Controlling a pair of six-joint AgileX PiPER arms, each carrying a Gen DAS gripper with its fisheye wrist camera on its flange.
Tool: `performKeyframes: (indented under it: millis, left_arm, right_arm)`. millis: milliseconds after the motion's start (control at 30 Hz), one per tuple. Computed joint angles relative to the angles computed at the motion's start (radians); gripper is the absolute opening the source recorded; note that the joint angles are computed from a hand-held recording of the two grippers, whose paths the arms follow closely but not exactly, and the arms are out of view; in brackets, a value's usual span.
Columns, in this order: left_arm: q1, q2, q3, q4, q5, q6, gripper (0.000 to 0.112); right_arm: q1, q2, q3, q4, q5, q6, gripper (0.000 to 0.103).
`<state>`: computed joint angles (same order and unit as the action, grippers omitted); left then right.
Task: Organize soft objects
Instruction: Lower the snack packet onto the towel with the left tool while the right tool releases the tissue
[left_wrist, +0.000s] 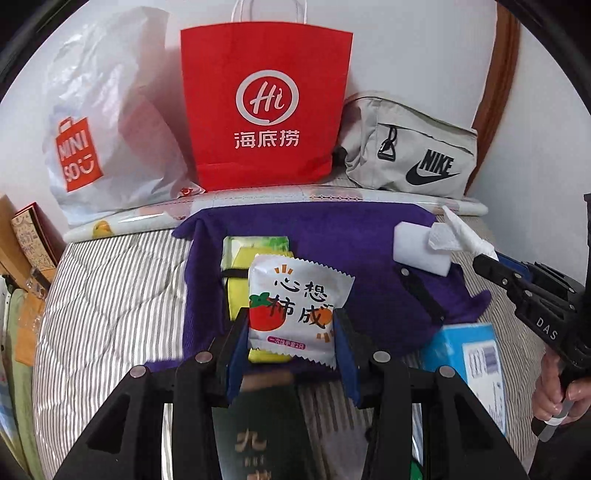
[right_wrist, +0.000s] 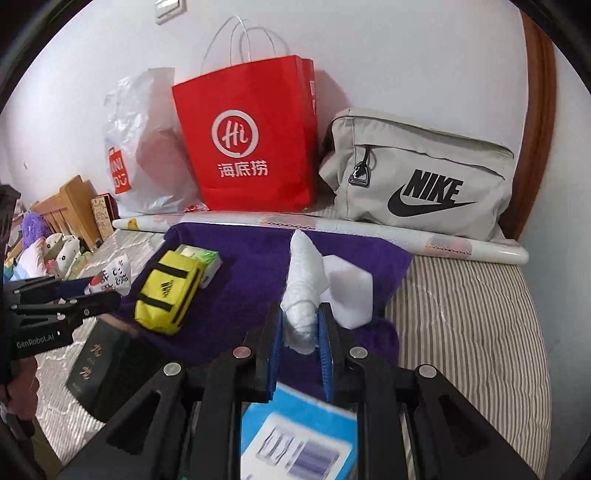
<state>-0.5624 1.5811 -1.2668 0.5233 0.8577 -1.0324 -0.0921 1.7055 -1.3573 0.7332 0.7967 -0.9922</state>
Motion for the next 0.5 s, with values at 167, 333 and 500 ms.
performKeyframes:
  millis: [167,333,500]
  left_arm:
    - [0.070,0.062,-0.044,-0.106,-0.061,0.101,0.041]
    - [0.094,0.128,-0.099,-0.152,-0.071,0.171,0.041]
    - [0.123,0.189,-0.158,-0.216,-0.069,0.243,0.041]
  right_arm:
    - [0.012,0.088,-0.086,-0.039,0.018,0.042,0.018]
    - [0.013,0.147,-0.139,-0.038,0.063,0.042,0.018]
    - [0.034,0.172,-0.148,-0.060,0.070,0.037,0.018]
